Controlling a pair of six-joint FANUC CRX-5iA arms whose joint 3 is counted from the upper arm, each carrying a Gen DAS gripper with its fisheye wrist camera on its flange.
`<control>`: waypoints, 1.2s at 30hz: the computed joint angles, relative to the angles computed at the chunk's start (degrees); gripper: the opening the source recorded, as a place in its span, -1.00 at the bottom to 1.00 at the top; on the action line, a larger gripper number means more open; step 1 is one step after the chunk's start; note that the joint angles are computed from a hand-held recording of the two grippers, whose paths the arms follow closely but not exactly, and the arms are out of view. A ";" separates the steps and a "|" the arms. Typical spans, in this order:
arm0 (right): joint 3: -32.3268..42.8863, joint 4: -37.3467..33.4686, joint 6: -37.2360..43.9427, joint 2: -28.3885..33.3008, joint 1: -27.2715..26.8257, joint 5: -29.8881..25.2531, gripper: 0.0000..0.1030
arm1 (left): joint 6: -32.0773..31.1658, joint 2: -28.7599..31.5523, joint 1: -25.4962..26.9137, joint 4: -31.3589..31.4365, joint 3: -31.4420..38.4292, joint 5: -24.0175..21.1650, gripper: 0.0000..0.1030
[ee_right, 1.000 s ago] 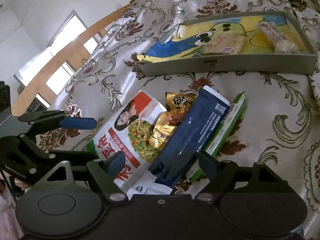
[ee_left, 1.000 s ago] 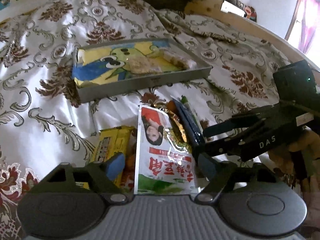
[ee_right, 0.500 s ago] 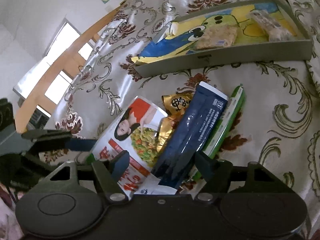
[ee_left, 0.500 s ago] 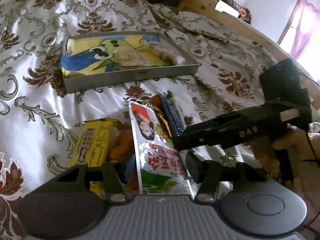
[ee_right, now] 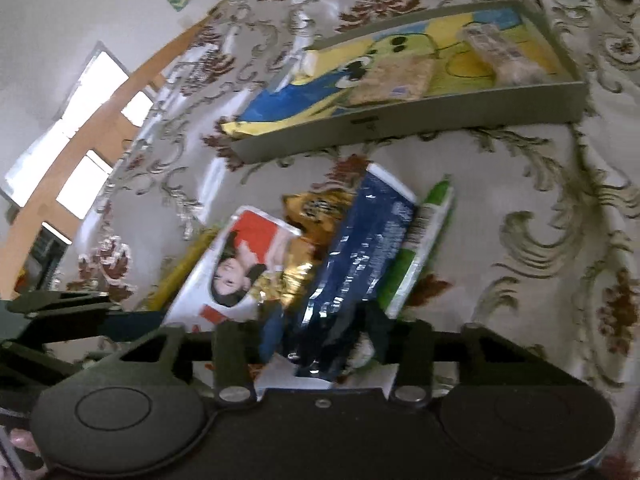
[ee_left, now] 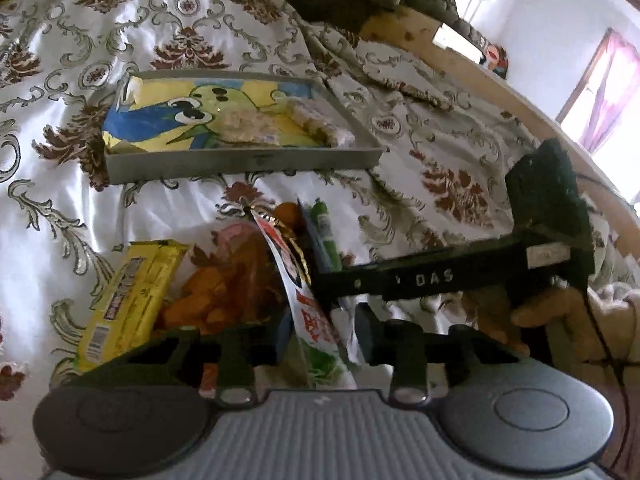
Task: Organize snacks
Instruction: 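Grasp the white packet with the left tool while the right tool grasps the blue milk stick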
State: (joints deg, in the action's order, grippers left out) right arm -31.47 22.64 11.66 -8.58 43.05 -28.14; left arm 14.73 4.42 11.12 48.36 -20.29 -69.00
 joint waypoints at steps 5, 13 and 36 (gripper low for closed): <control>-0.23 -0.08 -1.18 -0.32 0.04 -0.28 0.03 | 2.93 -1.57 -1.24 2.55 -2.76 2.91 -0.29; 0.45 0.97 -2.61 2.20 -2.00 4.24 0.19 | 8.68 -2.41 -1.23 0.30 -4.53 7.20 -0.29; -1.78 -0.89 -6.55 -4.06 0.76 -6.13 -0.12 | 9.69 -4.26 -3.16 2.16 -6.68 9.33 -0.30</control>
State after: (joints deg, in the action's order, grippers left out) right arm -33.25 21.75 5.11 -12.63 43.81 -34.28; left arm 24.41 0.15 7.96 50.52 -26.98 -59.66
